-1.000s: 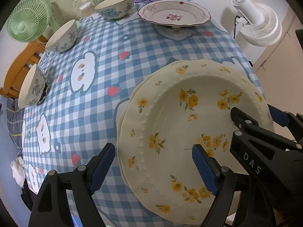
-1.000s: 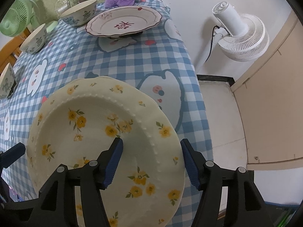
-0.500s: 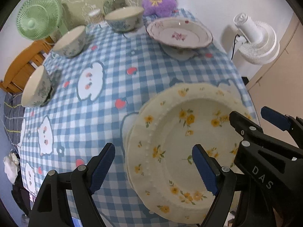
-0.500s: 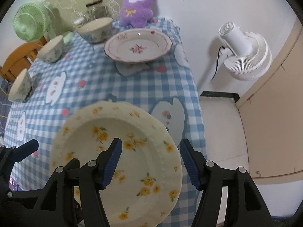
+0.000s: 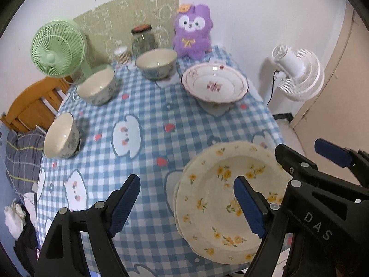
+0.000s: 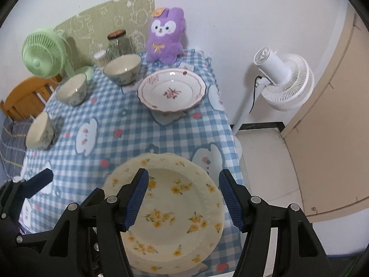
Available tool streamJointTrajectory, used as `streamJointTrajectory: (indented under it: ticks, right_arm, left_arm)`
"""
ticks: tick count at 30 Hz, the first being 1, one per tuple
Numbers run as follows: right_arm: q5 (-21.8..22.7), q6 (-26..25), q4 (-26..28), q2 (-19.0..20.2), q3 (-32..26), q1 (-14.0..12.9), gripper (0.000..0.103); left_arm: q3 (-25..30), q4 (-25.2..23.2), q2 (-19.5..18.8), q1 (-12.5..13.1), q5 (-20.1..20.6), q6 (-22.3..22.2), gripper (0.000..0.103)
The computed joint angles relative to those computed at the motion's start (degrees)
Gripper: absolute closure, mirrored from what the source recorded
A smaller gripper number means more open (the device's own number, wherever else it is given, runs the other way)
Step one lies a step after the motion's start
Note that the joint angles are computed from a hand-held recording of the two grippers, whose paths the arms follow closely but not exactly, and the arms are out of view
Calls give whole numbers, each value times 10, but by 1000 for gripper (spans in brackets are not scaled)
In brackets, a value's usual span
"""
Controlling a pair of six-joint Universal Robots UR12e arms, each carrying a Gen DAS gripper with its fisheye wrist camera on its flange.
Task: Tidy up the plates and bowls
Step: 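Move both grippers toward the white red-rimmed plate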
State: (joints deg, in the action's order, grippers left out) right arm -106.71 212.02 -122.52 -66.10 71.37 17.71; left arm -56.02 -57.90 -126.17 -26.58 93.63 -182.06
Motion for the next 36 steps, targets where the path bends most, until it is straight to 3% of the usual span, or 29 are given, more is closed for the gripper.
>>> streamJointTrajectory:
  ticks: [7, 10, 18, 24, 36]
  right_arm:
    - [-36, 19, 8, 6, -31, 11, 35]
    - [-46, 20, 5, 8, -40, 14, 26]
    - [-71, -2, -3, 22, -67, 12, 17]
    - [-55, -35, -29, 35, -80, -1, 14]
    - [10, -112, -27, 69, -116, -36, 14]
  left_arm:
    - [0, 39, 8, 10, -25, 21, 18]
    - [6, 43, 8, 13, -37, 26, 18]
    - [39, 35, -7, 16, -47, 26, 18]
    - [70, 54, -29, 8, -6, 20, 9]
    - [188, -12, -103, 3, -3, -31, 8]
